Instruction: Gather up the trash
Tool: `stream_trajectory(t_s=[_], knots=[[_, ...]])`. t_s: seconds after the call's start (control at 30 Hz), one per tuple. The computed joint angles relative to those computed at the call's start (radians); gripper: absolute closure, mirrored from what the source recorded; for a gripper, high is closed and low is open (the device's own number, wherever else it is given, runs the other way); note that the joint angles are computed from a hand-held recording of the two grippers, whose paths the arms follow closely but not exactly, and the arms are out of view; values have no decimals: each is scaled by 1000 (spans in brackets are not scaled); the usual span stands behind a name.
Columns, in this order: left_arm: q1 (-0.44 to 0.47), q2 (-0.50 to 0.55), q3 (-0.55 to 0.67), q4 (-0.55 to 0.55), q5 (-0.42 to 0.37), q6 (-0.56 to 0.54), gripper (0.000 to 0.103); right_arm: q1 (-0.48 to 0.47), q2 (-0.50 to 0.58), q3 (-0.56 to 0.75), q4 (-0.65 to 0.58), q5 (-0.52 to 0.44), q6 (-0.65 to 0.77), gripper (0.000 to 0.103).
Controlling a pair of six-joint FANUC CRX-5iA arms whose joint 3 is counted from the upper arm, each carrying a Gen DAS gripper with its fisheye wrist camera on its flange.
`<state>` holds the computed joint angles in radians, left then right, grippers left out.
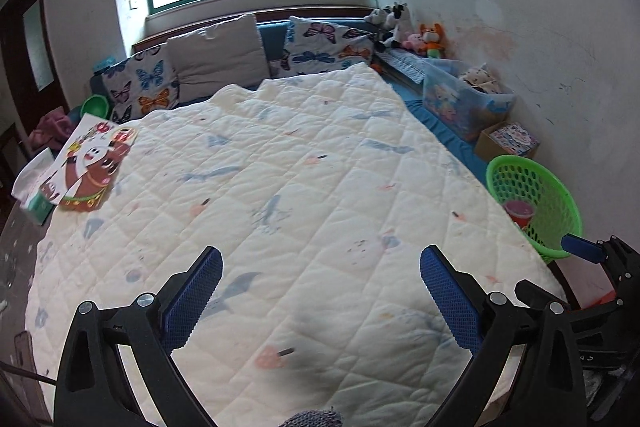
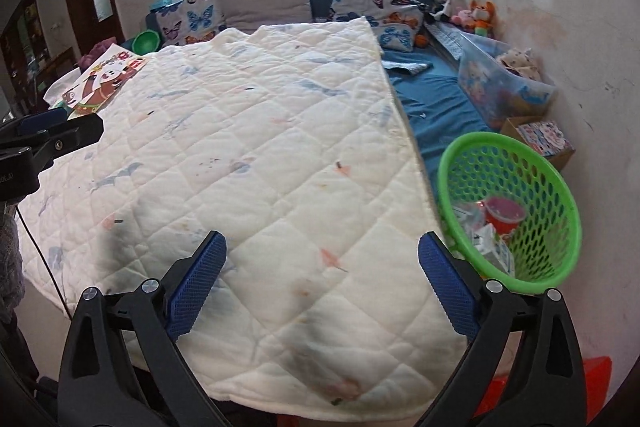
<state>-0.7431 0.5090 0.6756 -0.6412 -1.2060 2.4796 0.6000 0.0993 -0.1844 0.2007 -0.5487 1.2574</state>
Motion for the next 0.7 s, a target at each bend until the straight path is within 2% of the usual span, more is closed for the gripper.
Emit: stream_trajectory(t_s=[0.17, 0.3, 0.7], knots=[[0, -52, -76, -30, -11, 66, 7, 25, 5, -8, 23, 8, -25, 6], [-8, -72, -103, -56, -31, 92, 7, 36, 5, -24, 66, 19, -64, 5], [-4, -110, -171, -62, -33, 154, 7, 36, -3, -40, 79, 47, -113, 4]])
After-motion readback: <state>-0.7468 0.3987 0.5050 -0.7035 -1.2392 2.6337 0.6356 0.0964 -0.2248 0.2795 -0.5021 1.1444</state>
